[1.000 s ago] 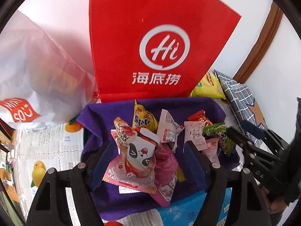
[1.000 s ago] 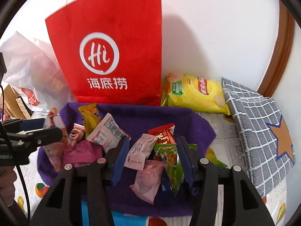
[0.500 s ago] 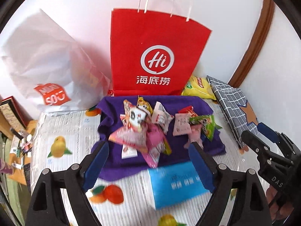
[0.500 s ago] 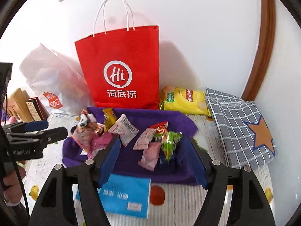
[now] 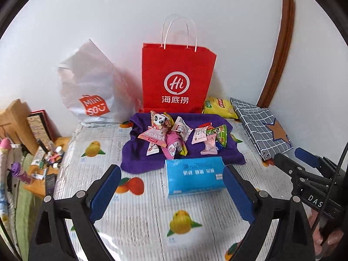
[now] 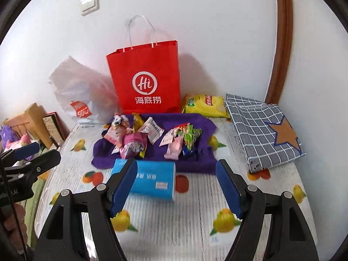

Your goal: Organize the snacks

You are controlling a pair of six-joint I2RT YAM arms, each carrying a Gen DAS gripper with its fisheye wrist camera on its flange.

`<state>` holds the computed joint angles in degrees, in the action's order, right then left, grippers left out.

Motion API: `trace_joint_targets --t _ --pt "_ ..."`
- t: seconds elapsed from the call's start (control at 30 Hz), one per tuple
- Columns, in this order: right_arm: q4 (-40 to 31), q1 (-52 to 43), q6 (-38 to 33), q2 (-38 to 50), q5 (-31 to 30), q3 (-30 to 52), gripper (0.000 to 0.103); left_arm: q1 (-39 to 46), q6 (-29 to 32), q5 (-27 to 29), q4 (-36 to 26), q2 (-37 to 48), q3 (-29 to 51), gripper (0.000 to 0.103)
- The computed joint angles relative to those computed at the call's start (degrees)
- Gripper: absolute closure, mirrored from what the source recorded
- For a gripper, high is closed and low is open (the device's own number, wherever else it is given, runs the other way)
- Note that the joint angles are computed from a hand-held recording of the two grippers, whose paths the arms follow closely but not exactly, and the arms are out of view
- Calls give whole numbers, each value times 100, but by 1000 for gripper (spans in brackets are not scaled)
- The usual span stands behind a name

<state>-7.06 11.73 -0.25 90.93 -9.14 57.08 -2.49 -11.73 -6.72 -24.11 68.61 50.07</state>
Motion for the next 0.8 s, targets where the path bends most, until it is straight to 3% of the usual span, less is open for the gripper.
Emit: trace_joint_targets --t 0.1,0.13,0.43,0.8 --pt "-53 -126 -37 -577 -115 -468 26 -354 -208 -361 -151 -575 -297 4" --pt "-44 -163 -36 -749 -122 -613 20 -495 -292 -518 -233 -777 -398 3" --pt "249 -619 -42 -2229 -450 -1924 2 -1608 -968 -1550 -806 -1735 -905 2" --pt "-83 -904 -202 -3085 -251 -2469 0 -2584 -1426 -2235 -1199 -1974 -919 2"
